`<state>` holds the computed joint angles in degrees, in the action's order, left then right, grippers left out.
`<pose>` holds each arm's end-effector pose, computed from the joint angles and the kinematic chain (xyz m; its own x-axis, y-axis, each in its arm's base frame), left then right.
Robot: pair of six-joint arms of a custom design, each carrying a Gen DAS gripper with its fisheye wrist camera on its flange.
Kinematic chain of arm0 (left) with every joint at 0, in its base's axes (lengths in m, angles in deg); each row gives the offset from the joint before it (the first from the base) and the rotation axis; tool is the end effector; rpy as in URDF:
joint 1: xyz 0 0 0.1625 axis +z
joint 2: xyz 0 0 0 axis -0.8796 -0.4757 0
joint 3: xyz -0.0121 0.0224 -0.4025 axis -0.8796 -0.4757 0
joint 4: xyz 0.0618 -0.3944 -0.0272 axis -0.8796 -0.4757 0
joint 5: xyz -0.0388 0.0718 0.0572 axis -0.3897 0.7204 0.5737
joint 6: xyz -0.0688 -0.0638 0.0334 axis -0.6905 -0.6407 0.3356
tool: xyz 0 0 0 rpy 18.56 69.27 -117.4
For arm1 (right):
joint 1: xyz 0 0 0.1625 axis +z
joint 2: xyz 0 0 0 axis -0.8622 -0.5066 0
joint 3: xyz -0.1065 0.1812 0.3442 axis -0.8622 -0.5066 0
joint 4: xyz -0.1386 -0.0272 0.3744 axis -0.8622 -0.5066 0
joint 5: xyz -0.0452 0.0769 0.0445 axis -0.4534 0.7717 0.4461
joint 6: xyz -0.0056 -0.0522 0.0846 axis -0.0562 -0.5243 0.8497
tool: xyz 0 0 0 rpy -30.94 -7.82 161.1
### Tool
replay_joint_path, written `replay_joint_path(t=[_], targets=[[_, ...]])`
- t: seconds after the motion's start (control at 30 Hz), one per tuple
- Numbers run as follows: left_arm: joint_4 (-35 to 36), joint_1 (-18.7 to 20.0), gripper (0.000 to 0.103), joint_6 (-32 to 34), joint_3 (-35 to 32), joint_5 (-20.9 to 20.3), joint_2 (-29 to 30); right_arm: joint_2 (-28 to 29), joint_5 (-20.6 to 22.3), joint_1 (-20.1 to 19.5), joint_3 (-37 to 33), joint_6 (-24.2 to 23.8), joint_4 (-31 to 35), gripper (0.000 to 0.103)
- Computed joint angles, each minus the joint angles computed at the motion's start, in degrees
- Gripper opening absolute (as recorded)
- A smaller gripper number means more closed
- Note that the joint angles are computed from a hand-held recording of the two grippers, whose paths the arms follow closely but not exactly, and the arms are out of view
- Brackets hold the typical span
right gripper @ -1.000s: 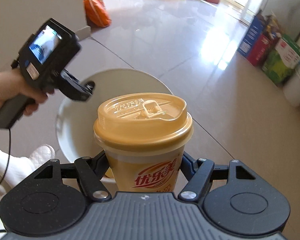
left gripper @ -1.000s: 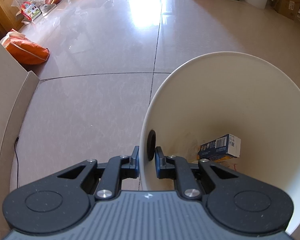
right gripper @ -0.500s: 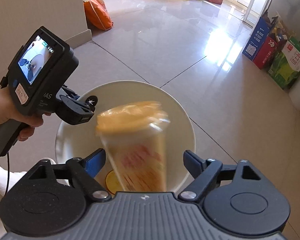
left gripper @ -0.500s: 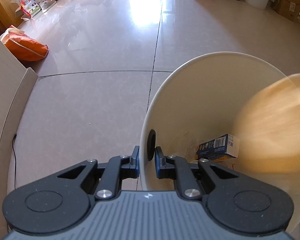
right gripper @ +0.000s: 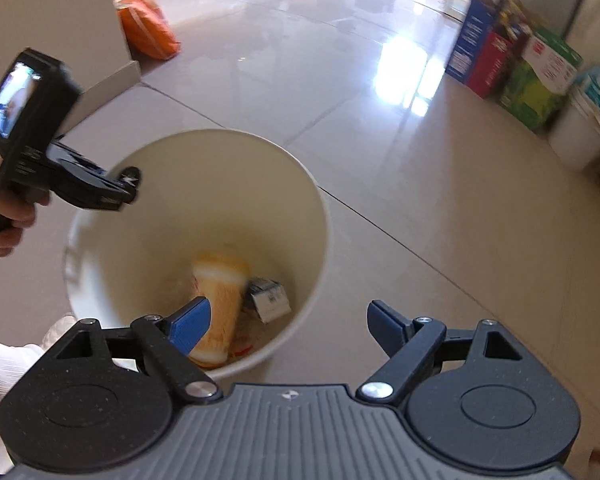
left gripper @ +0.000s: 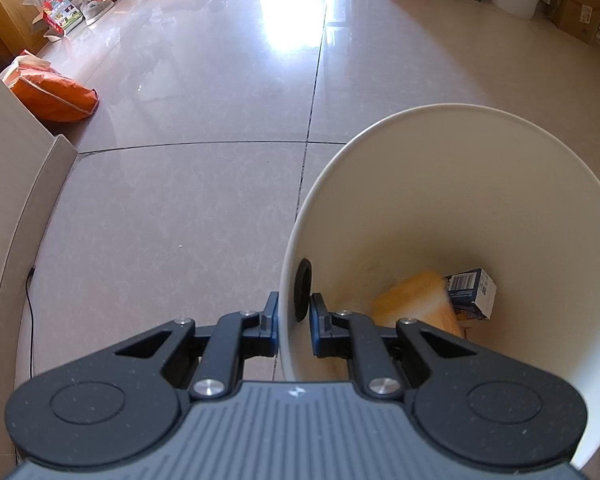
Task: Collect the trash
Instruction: 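Carry the milk-tea cup over the bin and release it, then grasp the crumpled white paper with the right gripper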
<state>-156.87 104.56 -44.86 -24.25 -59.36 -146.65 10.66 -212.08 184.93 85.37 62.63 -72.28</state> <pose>-0.3500 -0.6193 0.4276 -0.4277 0.3888 -0.8160 0.7274 0.6840 -0.0553 0.4746 -0.5709 0.3174 -0.6759 -0.1095 0.7288 -0.4128 0.8754 -0.2514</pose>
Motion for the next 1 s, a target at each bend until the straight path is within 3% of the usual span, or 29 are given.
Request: replay_joint_path(t=[0.33,0.57,0.67,1.0], targets=[[0.6,0.0,0.012,-0.6,-0.5,-0.3,0.0,-10.7,-2.8,-1.7,15.0,10.9,-0.8,0.094],[0.5,0.0,0.013,-0.7,-0.4,0.1,0.1,-19.2,-3.5,-5.1,27.6,21.6,-0.2,0.094],[0.7,-0.1,0.013,-1.0,-0.4,0.2,0.1,-22.7,-3.2,-7.3,33.4,23.8,-1.0,0.094],[1.0,0.0,0.013,-1.6,-0.7,0.1,0.2,-31.5,0.3,-16.2,49.1,30.2,-6.7,0.08]])
